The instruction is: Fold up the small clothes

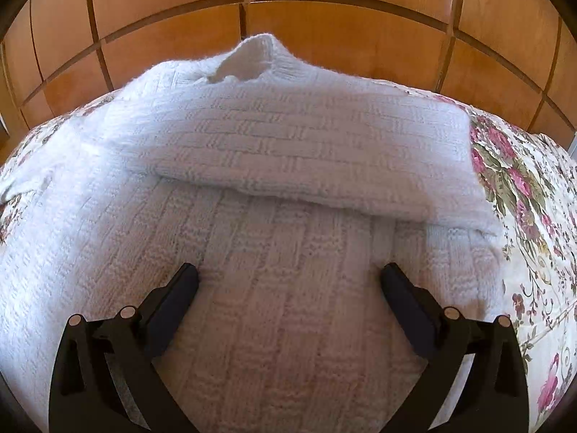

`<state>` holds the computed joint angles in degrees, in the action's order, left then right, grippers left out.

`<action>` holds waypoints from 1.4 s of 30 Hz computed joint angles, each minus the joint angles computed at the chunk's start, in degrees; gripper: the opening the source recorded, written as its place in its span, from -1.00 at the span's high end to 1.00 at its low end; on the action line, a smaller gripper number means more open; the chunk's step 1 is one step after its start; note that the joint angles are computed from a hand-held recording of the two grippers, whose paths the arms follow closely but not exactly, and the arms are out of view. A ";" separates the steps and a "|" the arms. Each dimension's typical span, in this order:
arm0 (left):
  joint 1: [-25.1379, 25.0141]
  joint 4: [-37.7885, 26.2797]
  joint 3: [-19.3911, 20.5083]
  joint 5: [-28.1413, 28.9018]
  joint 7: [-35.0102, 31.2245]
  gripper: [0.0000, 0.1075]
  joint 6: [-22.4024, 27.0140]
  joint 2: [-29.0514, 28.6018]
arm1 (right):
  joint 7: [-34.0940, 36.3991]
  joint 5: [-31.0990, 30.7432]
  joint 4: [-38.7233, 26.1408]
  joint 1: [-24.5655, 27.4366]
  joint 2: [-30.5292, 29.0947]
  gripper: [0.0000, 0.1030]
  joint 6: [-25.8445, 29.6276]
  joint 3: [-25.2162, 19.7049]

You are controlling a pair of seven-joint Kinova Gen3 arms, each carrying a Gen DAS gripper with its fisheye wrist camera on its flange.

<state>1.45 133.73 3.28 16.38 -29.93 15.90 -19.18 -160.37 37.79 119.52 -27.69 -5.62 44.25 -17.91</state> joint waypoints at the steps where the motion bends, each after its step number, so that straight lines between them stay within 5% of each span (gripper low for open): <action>1: 2.30 -0.07 -2.34 -0.06 -0.39 0.02 -0.69 0.99 | -0.13 0.16 -0.12 -0.05 0.13 -0.96 0.27 -0.13; 3: 3.75 -1.68 -3.82 -2.98 1.37 0.22 0.57 2.88 | -0.56 0.50 -0.14 -0.22 0.24 -0.96 0.53 -0.28; 5: 4.44 -3.29 -2.49 -7.64 3.97 0.84 0.31 4.08 | -1.01 0.88 -0.09 -0.38 0.29 -0.96 0.61 -0.35; 9: 4.52 -9.87 4.07 -16.96 5.73 0.90 2.56 5.90 | -1.40 1.38 -0.17 -0.65 0.50 -0.96 0.70 -0.24; 15: 4.72 -20.41 19.97 -30.94 11.38 0.90 5.13 9.54 | -1.95 1.65 0.06 -0.94 0.29 -0.96 0.78 -0.24; 18: 7.38 -26.90 27.08 -37.93 14.08 0.90 7.15 15.72 | -2.02 1.64 0.14 -0.91 0.17 -0.96 0.55 -0.22; 21: 14.49 -32.64 29.99 -44.92 15.63 0.90 8.67 23.68 | -2.05 1.62 0.45 -0.70 -0.07 -0.96 0.03 -0.17; 22: 15.51 -34.66 31.61 -47.25 17.07 0.86 10.38 26.33 | -2.04 1.61 0.49 -0.64 -0.09 -0.96 -0.04 -0.20; 25: 15.78 -38.27 39.09 -51.75 19.32 -0.23 13.21 32.84 | -2.26 1.70 0.82 -0.46 -0.33 -0.96 -0.54 -0.26; 27: 16.20 -37.32 40.94 -55.19 22.54 -0.23 12.77 33.45 | -2.13 1.44 1.14 -0.19 -0.65 -0.96 -1.27 -0.15; 34: 24.85 -30.97 34.87 -57.44 28.95 -0.21 14.23 28.77 | 1.71 -2.24 -0.22 3.76 -1.18 -0.96 -0.87 -2.65; 36: 26.81 -29.43 32.93 -57.73 30.78 -0.21 14.63 27.91 | 5.13 -5.26 -1.89 5.70 -1.86 -0.75 -0.92 -3.37; 42: 33.80 -24.27 25.94 -63.94 42.13 -0.21 10.80 26.90 | 19.11 -10.86 -8.23 -7.01 -0.66 -0.43 -6.04 5.79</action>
<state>35.24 109.46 29.22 -47.56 12.21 26.70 7.72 -141.26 26.93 111.29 -34.70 -6.29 38.21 -12.12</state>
